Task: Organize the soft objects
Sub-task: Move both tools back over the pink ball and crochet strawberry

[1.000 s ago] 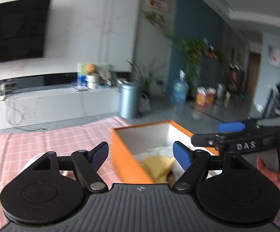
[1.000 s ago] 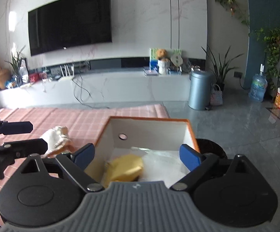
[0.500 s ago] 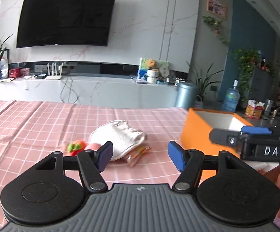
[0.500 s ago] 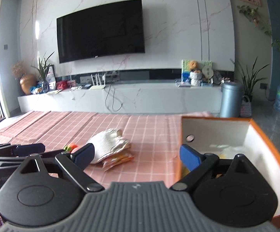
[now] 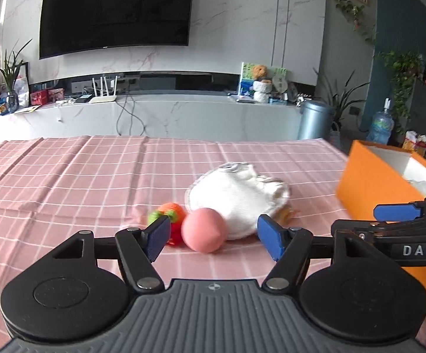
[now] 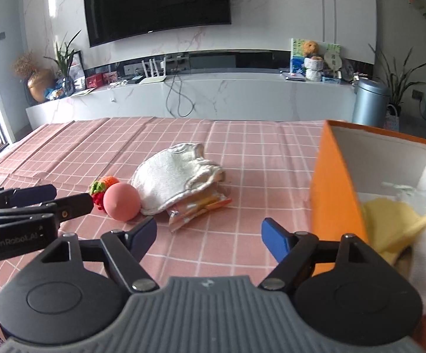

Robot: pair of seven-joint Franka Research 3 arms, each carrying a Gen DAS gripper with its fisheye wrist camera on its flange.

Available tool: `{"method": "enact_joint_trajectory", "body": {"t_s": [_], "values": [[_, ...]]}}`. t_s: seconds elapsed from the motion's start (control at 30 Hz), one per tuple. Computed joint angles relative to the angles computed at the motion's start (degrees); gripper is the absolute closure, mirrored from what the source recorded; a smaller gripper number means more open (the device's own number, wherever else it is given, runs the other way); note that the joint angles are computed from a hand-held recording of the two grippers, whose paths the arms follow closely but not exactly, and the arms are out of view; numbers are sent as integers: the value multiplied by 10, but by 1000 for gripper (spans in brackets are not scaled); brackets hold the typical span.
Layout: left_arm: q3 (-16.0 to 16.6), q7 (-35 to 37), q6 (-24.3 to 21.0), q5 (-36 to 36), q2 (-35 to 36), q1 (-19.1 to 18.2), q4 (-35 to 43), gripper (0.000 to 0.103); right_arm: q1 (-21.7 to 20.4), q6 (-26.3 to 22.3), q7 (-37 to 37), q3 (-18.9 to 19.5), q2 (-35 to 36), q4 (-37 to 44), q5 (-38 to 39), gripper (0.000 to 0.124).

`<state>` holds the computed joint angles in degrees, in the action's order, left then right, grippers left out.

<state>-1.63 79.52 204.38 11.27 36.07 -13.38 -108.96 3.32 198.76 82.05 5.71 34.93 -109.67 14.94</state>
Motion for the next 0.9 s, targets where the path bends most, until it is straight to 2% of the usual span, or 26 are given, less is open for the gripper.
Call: {"method": "enact_joint_trajectory", "body": {"t_s": [0.07,0.2,0.3,0.37,0.43,0.47,0.57,0.67,0.77,0.8,0.9], "values": [[10,-1,-22,-12,4,-2,12,27,2,-13,-5,4,21,32,-10,48],[-8,-12,-47,18,18,34,36,28,11,-48,-24,10,68,105,-23,49],[-8,-12,-66,36,27,44,52,29,28,-64,-45,4,102,155,-27,49],[-37,-18,-84,60,35,75,68,29,46,-77,-64,-9,129,194,-30,50],[-93,-24,-104,98,50,130,87,30,74,-92,-80,-36,152,228,-28,54],[-120,-22,-119,115,61,155,104,31,76,-97,-89,-37,161,242,-29,56],[-155,-10,-145,139,80,187,130,33,73,-118,-117,-24,191,290,-35,56],[-186,11,-165,147,93,214,145,33,88,-135,-128,-39,221,339,-30,58],[-204,30,-176,142,103,227,154,33,93,-159,-136,-43,249,385,-27,66],[-215,38,-178,141,107,235,156,33,93,-166,-139,-43,255,396,-27,73],[-249,64,-187,136,123,259,165,33,87,-174,-144,-35,265,412,-22,76]]}}
